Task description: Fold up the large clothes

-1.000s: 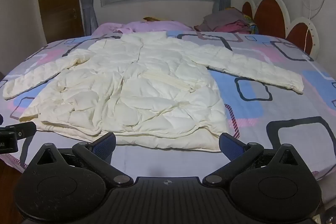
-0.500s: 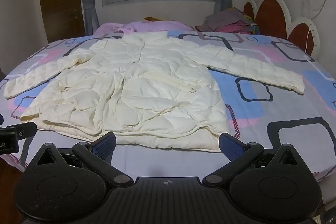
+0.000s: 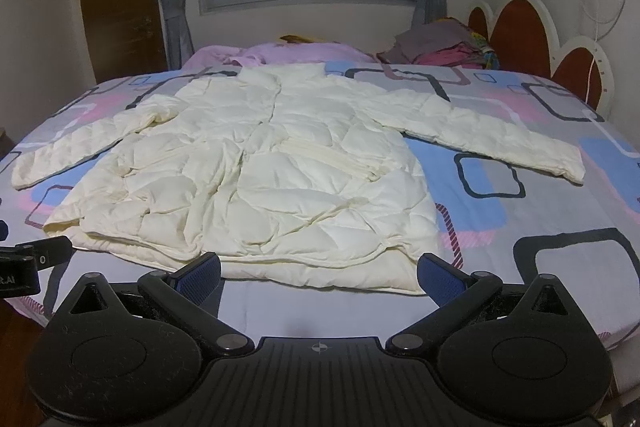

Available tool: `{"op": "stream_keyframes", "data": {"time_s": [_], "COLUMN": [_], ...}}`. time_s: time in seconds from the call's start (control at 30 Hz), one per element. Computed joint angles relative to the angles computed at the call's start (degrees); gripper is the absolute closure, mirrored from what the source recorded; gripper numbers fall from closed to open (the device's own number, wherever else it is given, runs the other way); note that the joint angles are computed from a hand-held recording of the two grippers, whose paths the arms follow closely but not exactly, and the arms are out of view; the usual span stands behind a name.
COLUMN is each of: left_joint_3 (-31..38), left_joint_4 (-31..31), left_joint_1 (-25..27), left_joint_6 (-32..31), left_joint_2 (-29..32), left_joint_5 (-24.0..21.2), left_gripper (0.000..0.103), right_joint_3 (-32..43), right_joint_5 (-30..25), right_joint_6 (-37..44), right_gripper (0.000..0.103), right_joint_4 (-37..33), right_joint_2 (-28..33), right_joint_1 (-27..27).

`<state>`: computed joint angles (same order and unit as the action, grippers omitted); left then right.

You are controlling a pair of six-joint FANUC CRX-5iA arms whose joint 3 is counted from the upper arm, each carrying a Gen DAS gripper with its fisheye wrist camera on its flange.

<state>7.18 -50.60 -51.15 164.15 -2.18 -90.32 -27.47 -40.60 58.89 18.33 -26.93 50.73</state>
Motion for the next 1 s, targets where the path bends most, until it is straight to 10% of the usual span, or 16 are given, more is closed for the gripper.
{"op": "stream_keyframes", "data": {"time_s": [1.0], "left_joint_3": [0.14], "left_joint_4": [-0.07], "left_joint_1": [-0.06], "left_joint_6": [-0.55], "left_joint_2": [0.04], "left_joint_5": [-0.64], "left_gripper": [0.000], "right_joint_3": [0.50], "right_joint_5": [0.08], "right_joint_6": [0.88], "right_gripper": [0.000], "right_joint_4": [-0.80], "right_joint_2": [0.31], "right_joint_1": [0.09]}}
